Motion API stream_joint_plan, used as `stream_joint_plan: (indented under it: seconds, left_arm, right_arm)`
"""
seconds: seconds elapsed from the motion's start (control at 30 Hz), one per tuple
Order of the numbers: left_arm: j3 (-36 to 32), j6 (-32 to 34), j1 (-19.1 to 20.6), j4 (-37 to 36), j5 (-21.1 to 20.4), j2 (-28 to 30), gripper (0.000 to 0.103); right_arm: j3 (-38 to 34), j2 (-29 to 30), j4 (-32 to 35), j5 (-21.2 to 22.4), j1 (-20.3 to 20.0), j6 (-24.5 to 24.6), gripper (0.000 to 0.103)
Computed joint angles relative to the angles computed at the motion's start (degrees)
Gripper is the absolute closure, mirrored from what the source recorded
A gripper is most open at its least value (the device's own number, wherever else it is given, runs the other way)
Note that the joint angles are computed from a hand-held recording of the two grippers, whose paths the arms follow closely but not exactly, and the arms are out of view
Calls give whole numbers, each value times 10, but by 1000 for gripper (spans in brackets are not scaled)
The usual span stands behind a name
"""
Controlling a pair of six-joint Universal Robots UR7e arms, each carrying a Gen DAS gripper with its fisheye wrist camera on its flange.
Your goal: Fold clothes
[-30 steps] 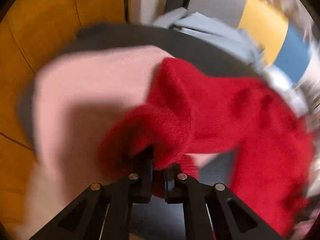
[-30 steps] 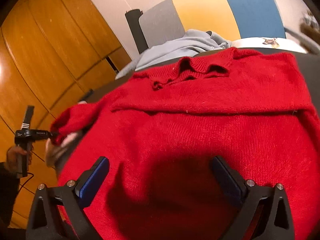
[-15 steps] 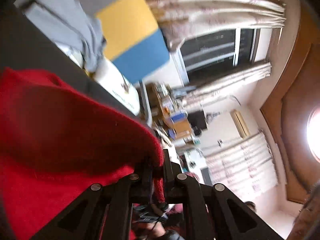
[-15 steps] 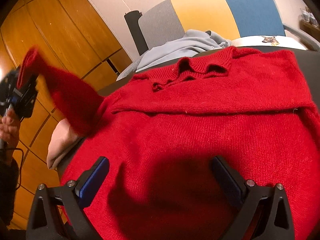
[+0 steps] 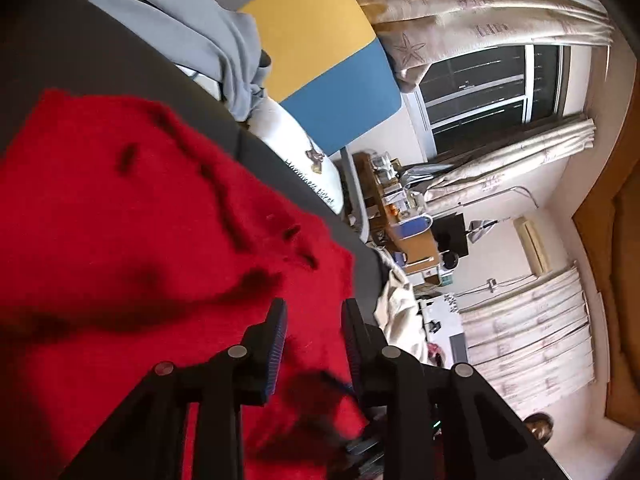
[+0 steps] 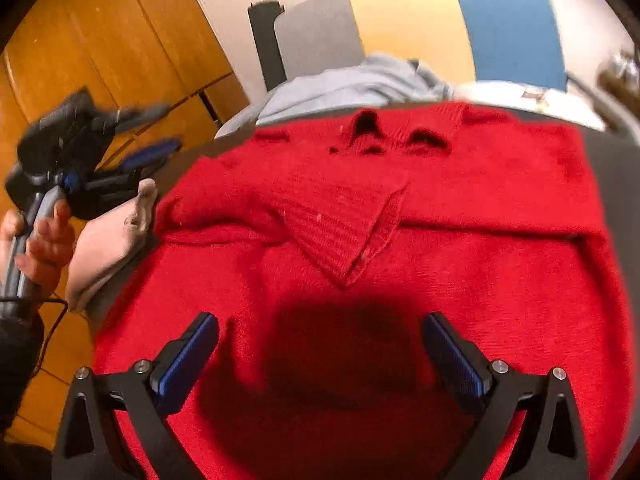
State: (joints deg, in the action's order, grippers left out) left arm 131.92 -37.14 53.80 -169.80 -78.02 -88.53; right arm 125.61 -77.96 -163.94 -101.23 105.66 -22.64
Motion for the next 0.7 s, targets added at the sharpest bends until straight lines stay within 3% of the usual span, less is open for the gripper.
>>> stream_joint_plan:
  seconds: [0.1, 0.2, 0.33, 0.43, 0.47, 0.5, 0.6, 0.7]
  left_arm:
    - [47, 5, 23, -9, -21, -51, 76]
    - [87, -11, 31, -33, -25, -67, 76]
    - [116, -31, 48, -69, -37, -67, 76]
    - [125, -33, 57, -92, -44, -60, 77]
    - [126, -27, 57, -93, -41, -60, 76]
    - [126, -22, 53, -88, -33, -60, 76]
    - [120, -7, 46, -78, -25, -51, 76]
    - [113, 1, 51, -87, -33, -37, 76]
  right_arm:
    - [-9, -15, -1, 48, -19, 41, 3]
    - [-38, 4, 6, 61, -25, 66, 15]
    - [-97, 58, 55, 76, -36, 120, 23]
    - [-115, 84, 71, 46, -24, 138, 52]
    - [-120, 90, 72, 36, -19, 142, 81]
    - [-126, 92, 82, 40, -16, 148, 95]
    - [-144, 95, 104, 18, 8, 136, 95]
    - [-168, 94, 130, 24, 26, 120, 95]
